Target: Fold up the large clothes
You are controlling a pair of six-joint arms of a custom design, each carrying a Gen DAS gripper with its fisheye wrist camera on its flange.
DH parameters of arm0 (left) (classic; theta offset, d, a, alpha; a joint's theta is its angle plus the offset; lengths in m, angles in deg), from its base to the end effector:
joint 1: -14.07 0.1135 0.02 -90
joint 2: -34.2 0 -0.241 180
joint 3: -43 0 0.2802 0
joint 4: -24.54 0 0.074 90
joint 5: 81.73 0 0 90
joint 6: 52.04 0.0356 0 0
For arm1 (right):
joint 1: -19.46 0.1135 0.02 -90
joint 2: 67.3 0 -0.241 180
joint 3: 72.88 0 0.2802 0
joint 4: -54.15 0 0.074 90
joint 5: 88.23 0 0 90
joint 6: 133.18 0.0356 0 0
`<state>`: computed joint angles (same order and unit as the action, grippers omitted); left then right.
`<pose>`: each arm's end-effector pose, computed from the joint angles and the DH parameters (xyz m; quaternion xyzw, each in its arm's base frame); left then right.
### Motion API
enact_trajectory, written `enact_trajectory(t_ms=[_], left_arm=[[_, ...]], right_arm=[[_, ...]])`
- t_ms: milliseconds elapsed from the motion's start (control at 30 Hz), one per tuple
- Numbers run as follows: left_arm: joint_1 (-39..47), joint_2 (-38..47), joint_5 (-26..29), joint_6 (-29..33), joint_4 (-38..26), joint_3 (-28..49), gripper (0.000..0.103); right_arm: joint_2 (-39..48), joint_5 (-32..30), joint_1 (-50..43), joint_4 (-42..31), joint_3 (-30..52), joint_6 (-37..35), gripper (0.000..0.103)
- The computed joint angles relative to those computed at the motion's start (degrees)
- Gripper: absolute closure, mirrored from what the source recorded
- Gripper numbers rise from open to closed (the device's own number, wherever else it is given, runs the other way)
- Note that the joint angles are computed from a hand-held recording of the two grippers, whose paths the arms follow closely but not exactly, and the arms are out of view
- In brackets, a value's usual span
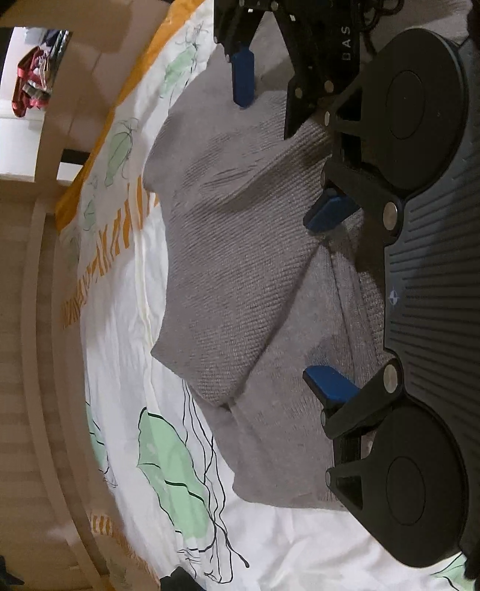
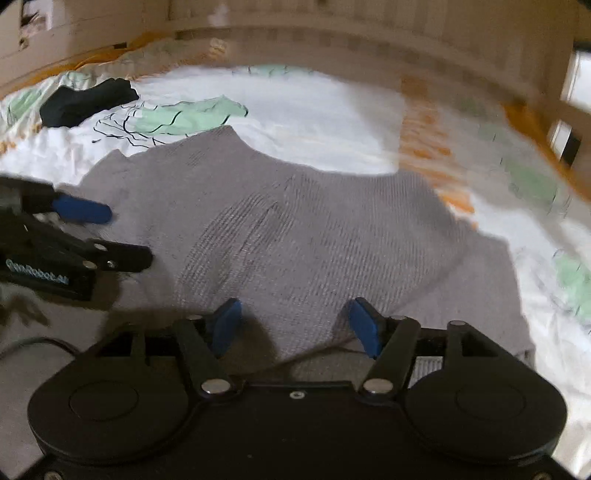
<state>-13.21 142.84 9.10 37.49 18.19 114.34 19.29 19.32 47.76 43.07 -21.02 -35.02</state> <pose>0.3546 -0.1834 0.0964 0.2159 0.8936 -0.1008 0.3805 0.2791 0.1381 0.1170 -0.1036 0.9116 -0.0180 0.3973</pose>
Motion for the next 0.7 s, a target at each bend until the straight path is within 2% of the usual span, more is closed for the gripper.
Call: enact_trajectory(t_ms=[100,233,300,500,700], left_arm=[[0.3,-0.3,0.9,-0.6,0.1,-0.3,0.019],[1.3,-3.6,3.7,-1.2,-1.2,-2.6,0.014],[1.4,-6.8,4.2,-0.7,-2.9,-4.7,0.005],[2.0,-21.2,4.6,-2.3,-8.8,-13.8,0.005],[5.8,-41.2,10.9,-6.7,-15.9,-24.2,0.005]], right_arm=[[0.1,1.3,0.6,-0.5,0.4,-0.1,0.03],[-3.2,-1.2,-0.9,-1.2,-1.5,3.2,0.015],[-6.8,-3.7,-2.2,-2.9,-2.8,5.8,0.015],[-28.1,-5.9,-2.9,-10.5,-10.2,11.7,0.009],[-51.3,-7.2,-2.6,-26.5,-13.9,19.9,0.002]])
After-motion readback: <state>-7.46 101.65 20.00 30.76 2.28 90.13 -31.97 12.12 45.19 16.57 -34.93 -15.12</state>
